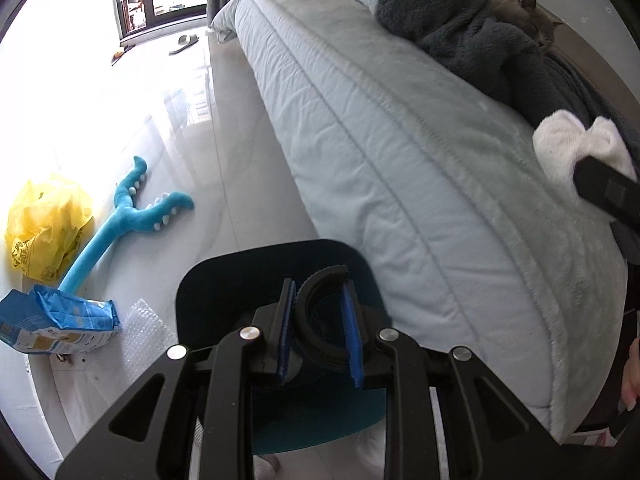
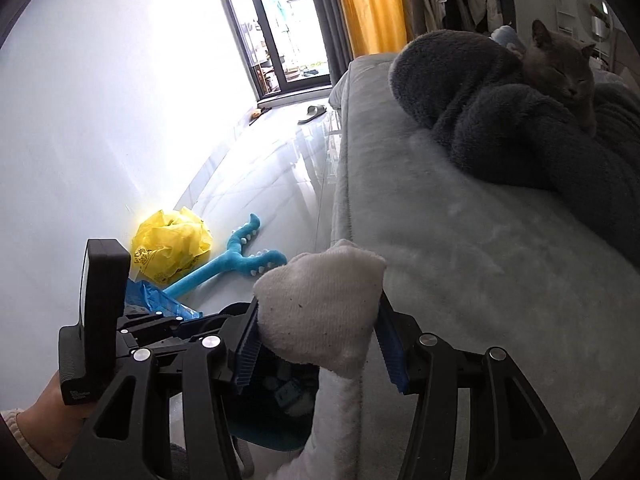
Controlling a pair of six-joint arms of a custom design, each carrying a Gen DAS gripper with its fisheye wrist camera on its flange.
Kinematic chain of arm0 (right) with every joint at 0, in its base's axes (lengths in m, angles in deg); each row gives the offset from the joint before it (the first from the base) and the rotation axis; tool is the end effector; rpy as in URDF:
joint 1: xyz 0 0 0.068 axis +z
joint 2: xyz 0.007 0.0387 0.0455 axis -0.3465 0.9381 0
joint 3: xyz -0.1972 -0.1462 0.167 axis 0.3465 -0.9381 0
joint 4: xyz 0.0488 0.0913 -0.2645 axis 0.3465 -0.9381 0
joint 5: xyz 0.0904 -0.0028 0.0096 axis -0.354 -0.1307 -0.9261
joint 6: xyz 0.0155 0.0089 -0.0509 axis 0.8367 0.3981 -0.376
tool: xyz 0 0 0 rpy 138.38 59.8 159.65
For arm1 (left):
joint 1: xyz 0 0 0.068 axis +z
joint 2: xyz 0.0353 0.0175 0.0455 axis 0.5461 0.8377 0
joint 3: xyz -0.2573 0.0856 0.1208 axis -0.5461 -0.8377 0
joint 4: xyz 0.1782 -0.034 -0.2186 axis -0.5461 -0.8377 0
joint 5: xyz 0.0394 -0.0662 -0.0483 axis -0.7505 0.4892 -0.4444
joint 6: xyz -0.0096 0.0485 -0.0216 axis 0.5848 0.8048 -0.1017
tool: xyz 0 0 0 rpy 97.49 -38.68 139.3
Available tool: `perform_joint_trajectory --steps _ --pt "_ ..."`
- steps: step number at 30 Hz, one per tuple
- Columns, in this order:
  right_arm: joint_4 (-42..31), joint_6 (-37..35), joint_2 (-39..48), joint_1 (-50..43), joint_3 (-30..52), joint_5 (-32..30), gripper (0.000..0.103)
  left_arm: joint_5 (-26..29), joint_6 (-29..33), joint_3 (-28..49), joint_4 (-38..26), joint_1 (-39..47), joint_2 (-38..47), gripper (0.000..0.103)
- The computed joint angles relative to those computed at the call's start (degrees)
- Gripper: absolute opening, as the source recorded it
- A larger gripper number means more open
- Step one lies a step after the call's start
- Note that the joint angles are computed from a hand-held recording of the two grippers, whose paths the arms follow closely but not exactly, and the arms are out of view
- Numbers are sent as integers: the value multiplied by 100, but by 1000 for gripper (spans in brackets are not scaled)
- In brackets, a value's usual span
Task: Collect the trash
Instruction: 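Lift the black piece and white tissue and carry both over the bin, then open the left tool to drop the black piece while the right tool drops the tissue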
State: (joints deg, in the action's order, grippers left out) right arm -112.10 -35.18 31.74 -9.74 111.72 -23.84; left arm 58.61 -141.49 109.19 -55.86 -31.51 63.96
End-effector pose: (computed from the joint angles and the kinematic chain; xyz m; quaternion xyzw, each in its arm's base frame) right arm 0.2357 0.0610 0.3242 -0.2854 0.8803 0.2209 0.3080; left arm 0.1489 -0.2787 0.2651 -0.1257 0.9596 -0.0542 0.2459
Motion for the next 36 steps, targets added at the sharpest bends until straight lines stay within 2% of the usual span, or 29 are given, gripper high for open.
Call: perform_joint_trajectory --steps 4,8,9,11,16,27,29,36 --pt "129 226 -35 412 -66 186 53 448 68 -575 337 66 -259 25" --pt "306 426 -77 943 -181 506 53 640 -1 -888 449 62 -428 27" --pt "326 458 -58 1068 -203 584 53 639 -15 -944 444 47 -498 30" --pt "364 514 -26 1258 -253 727 53 598 -39 -987 390 18 -610 41" --pt "522 634 206 1585 -358 987 53 410 -206 -1182 281 -33 -1004 49" --pt "883 959 912 2258 -693 1410 53 -559 -478 -1149 -250 -275 -1727 61" --pt "909 987 1041 2344 -717 1441 53 -813 -496 -1055 -385 -363 -1745 69" --pt "973 1104 1349 2673 -824 1594 53 -1690 -941 -734 -980 -653 -1887 84"
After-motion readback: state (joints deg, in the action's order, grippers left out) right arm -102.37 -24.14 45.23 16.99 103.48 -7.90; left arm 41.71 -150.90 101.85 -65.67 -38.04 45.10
